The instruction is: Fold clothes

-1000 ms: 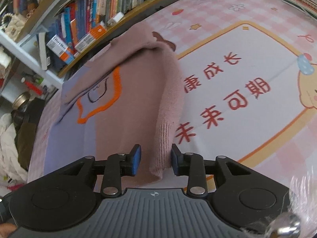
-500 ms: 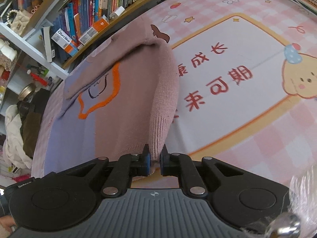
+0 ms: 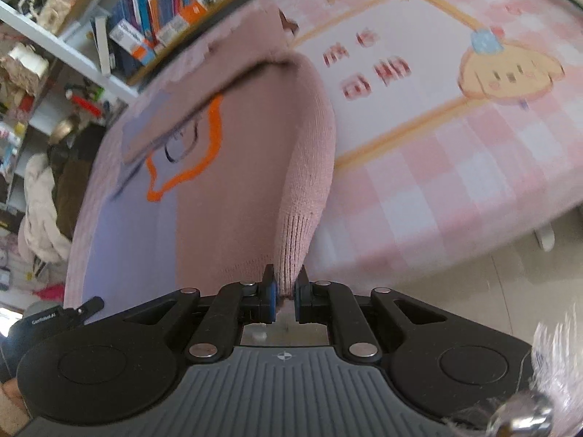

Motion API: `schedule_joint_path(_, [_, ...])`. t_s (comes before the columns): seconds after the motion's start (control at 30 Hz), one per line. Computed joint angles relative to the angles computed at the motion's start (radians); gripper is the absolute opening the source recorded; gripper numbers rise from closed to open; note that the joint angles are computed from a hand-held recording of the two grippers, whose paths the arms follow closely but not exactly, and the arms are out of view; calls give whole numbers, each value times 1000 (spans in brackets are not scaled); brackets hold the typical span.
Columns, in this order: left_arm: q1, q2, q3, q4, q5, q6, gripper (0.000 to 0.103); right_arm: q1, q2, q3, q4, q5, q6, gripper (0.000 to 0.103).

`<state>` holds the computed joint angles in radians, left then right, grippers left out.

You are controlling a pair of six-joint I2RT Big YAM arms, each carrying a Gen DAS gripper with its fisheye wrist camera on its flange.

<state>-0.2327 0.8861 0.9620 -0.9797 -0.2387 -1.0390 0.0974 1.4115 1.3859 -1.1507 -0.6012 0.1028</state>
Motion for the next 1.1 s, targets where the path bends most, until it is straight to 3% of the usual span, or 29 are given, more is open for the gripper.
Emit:
schedule_joint_path(0.07, [1,-11,-4,2,10,-22,4,-14,-4,-5,-25,-23,-10,8])
schedule_joint_path(0.17, [21,-29,-5,49,37,-47,4,-36,-16,-11,-1,-86,30,8])
schedule_joint_path(0.3, [83,-37,8,205,83,-29,4,-52,-15,24,87,-175,135,8])
schedule_joint_path(0.53, [212,81,93,437,177,50,4,-27,81,193,332,-182,360,8])
schedule_joint_path(0.67, [276,190,158,534,239,61,4,6,174,334,401,-140,442,8])
schedule_joint_path(0.83, [337,320,247,549,302,105,4,56,314,514,406,-50,484,8])
schedule_joint_path(1.1, [395,454,326,503,377,123,4,108,493,732,307,54,477,8])
